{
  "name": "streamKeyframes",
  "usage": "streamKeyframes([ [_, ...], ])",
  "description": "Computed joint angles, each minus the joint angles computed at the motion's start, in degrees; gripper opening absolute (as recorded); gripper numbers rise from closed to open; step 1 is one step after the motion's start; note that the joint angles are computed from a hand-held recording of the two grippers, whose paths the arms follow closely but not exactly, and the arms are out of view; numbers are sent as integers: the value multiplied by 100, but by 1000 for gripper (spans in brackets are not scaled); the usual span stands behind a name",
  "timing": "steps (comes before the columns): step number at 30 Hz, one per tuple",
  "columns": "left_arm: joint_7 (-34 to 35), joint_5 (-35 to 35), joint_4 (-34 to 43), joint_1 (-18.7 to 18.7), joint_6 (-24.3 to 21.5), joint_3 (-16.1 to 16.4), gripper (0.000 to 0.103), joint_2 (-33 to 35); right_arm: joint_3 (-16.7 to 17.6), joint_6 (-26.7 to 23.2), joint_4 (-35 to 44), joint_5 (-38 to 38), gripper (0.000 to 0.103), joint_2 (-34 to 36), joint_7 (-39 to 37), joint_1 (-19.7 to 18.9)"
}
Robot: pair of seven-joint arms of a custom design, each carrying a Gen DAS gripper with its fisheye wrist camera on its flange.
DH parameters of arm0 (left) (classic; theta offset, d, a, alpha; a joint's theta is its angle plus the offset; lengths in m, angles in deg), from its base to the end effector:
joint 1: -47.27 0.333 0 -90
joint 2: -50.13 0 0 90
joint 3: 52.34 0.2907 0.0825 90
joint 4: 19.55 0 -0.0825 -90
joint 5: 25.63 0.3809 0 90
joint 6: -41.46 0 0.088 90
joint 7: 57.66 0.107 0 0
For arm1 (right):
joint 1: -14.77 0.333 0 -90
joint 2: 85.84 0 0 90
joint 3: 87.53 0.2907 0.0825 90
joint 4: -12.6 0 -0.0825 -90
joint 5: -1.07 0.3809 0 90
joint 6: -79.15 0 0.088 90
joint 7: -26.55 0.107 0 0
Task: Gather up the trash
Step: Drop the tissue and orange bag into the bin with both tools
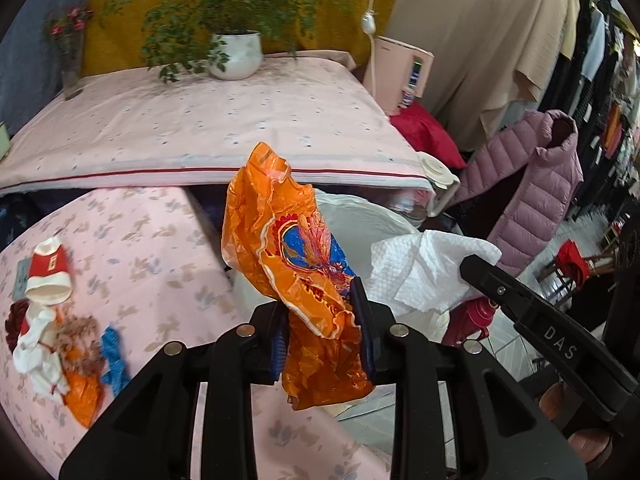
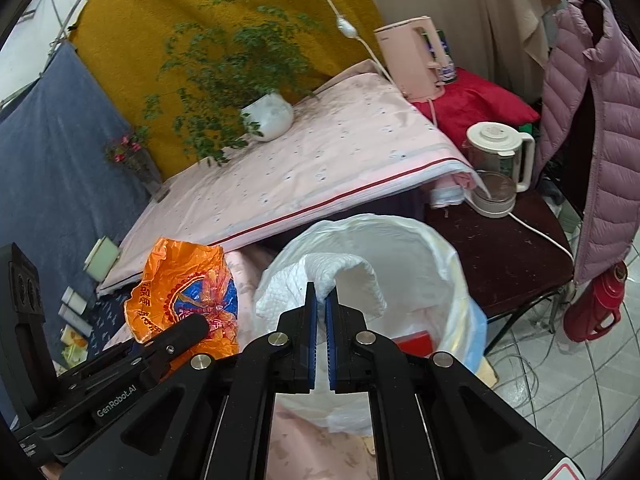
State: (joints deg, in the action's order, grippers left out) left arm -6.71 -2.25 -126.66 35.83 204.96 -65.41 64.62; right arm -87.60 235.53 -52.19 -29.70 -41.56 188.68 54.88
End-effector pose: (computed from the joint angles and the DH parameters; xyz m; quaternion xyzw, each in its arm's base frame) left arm 0.5910 -0.2810 0.4450 -0.6352 0.6776 -0.3249 0.1781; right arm 0.5888 0.5204 0.4241 -0.5853 0.6854 -0.1172 0.4171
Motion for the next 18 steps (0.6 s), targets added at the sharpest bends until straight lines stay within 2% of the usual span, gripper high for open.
streamKeyframes([
  [1,-25,90,110,-53,-32,25,29,82,-15,-15,-21,0,4,-12,5,-14],
  [5,-119,235,405,-153,-154,69,54,292,-9,-204,167,50,5,97,-65,-60],
  [6,-196,286,446,-185,-207,102,59,310,9,-233,246,84,8,149,-100,-77],
  [7,-291,361,480,-221,-240,146,68,325,-13,-278,310,89,11,184,-89,-59],
  [8,-473,516,473,-286,-255,234,72,308,-74,-335,372,63,11,213,-27,-14],
  [18,-996,823,173,-174,-268,330,72,86,-79,-560,813,136,21,451,-222,75],
])
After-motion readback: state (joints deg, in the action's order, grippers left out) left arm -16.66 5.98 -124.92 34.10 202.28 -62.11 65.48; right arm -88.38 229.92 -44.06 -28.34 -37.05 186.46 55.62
